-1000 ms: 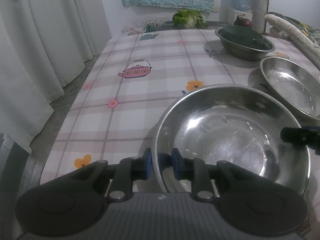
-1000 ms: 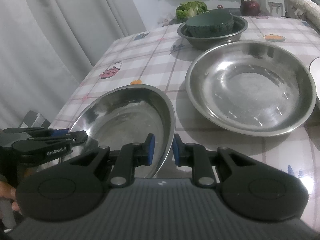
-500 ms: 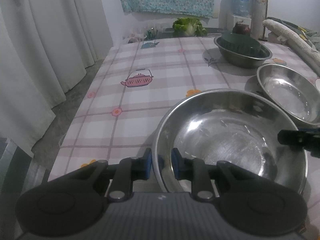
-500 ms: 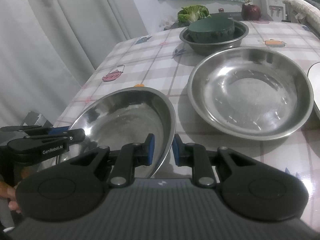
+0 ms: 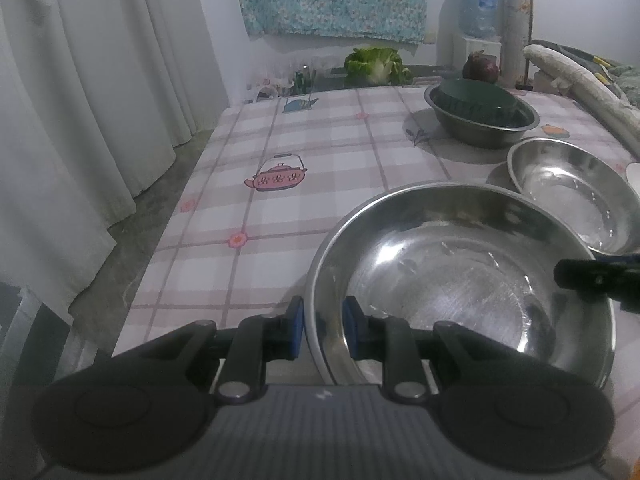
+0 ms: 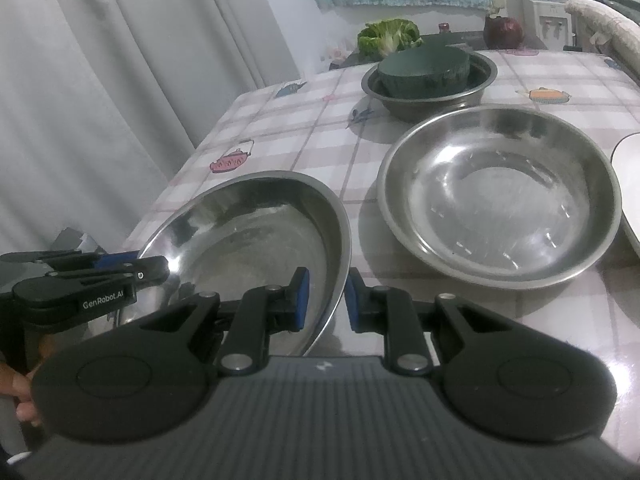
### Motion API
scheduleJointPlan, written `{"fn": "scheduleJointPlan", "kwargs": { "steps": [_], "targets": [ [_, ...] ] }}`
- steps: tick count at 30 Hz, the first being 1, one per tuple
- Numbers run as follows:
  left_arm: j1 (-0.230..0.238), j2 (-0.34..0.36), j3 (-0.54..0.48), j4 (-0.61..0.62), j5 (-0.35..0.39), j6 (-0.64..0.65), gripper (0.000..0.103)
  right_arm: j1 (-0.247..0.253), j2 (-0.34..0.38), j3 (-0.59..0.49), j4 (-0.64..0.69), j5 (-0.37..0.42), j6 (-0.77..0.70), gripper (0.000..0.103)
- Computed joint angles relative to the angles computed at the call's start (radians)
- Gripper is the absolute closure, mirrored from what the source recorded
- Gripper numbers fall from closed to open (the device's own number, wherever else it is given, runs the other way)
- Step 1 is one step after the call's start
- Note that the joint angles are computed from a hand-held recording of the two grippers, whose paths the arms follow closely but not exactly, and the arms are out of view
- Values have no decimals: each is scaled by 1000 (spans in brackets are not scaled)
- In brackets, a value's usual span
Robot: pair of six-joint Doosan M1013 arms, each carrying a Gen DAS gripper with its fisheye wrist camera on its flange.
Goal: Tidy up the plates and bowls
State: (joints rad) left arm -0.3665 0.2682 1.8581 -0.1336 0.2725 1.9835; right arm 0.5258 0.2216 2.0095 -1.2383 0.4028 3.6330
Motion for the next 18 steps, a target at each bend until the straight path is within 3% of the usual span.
{"fn": "scheduleJointPlan", "kwargs": {
  "steps": [6, 18],
  "targets": [
    [-12, -13, 2, -26, -17, 32, 81, 3, -19, 14, -43, 15, 55, 85],
    [-79, -4, -31, -208, -15, 266, 81, 3, -100, 87, -142, 128, 225, 84]
  ]
}}
